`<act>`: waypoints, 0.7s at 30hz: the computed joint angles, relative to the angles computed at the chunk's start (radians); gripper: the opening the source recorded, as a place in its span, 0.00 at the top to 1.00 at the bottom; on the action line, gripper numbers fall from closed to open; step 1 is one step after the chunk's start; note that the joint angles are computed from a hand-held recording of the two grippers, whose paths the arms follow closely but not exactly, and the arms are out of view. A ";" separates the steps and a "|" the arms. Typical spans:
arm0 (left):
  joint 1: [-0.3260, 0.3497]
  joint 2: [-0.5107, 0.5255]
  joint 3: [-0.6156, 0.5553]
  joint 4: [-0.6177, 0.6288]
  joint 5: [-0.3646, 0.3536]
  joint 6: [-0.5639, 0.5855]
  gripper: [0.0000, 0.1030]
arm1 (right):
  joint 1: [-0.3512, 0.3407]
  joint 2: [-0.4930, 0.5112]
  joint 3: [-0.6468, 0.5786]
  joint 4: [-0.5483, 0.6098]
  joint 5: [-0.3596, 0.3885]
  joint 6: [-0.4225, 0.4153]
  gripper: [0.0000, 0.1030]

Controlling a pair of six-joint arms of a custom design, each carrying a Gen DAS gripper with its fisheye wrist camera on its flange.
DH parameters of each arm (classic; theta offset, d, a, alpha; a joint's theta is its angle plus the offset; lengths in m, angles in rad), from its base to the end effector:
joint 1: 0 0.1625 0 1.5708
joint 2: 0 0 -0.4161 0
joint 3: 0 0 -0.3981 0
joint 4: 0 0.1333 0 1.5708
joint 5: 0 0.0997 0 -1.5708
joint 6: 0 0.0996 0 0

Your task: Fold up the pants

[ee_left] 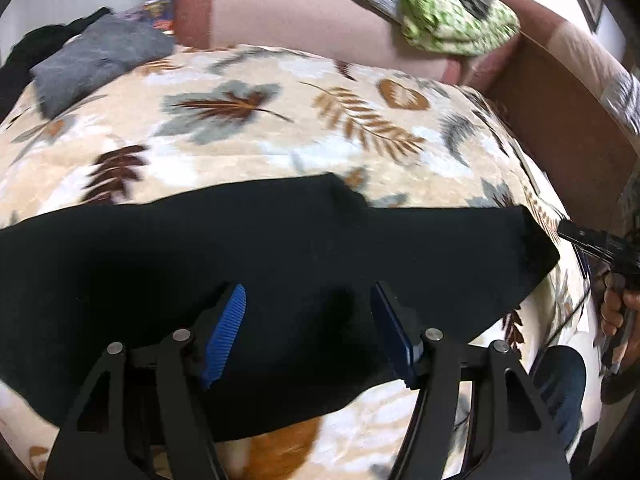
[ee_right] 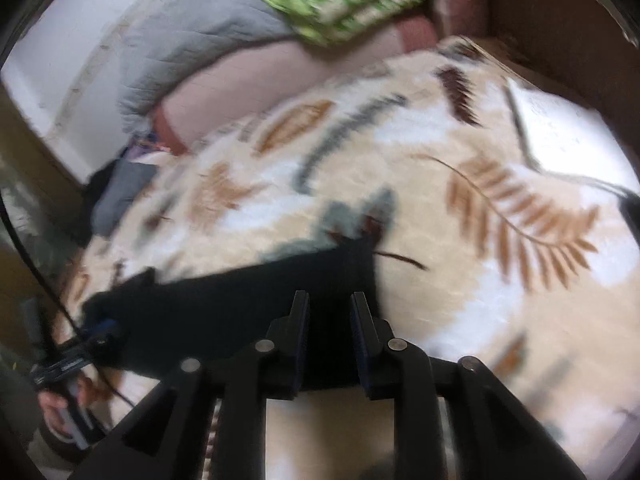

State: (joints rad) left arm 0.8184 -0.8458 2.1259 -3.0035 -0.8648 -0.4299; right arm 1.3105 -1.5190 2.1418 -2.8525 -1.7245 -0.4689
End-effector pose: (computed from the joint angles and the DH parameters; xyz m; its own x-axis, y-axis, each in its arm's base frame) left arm -0.1973 -0.5004 0.0328 -0.8478 0.1065 -0.5195 0.3544 0.8426 -0.4054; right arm -0.0105 -0.4981 0.3290 -0.9223 -0.0376 0.3847 -0.2391 0.8374 -0.4915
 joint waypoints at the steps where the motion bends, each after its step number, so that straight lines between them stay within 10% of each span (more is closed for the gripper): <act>1: 0.005 -0.023 0.016 0.003 0.009 -0.017 0.37 | 0.011 0.007 0.001 0.008 0.024 -0.011 0.67; 18: 0.148 -0.288 0.129 0.128 0.267 -0.152 0.33 | 0.256 0.535 -0.248 0.085 -0.004 -0.021 0.57; 20: 0.173 -0.286 0.120 0.103 0.252 -0.124 0.32 | 0.268 0.564 -0.261 0.079 -0.036 -0.025 0.63; 21: 0.183 -0.284 0.113 0.098 0.238 -0.113 0.32 | 0.276 0.574 -0.258 0.046 -0.040 -0.041 0.82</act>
State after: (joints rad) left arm 1.0019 -1.1298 2.2389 -2.9052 -0.6271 -0.5425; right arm 1.5863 -0.9446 1.8841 -2.8064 -1.7649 -0.5099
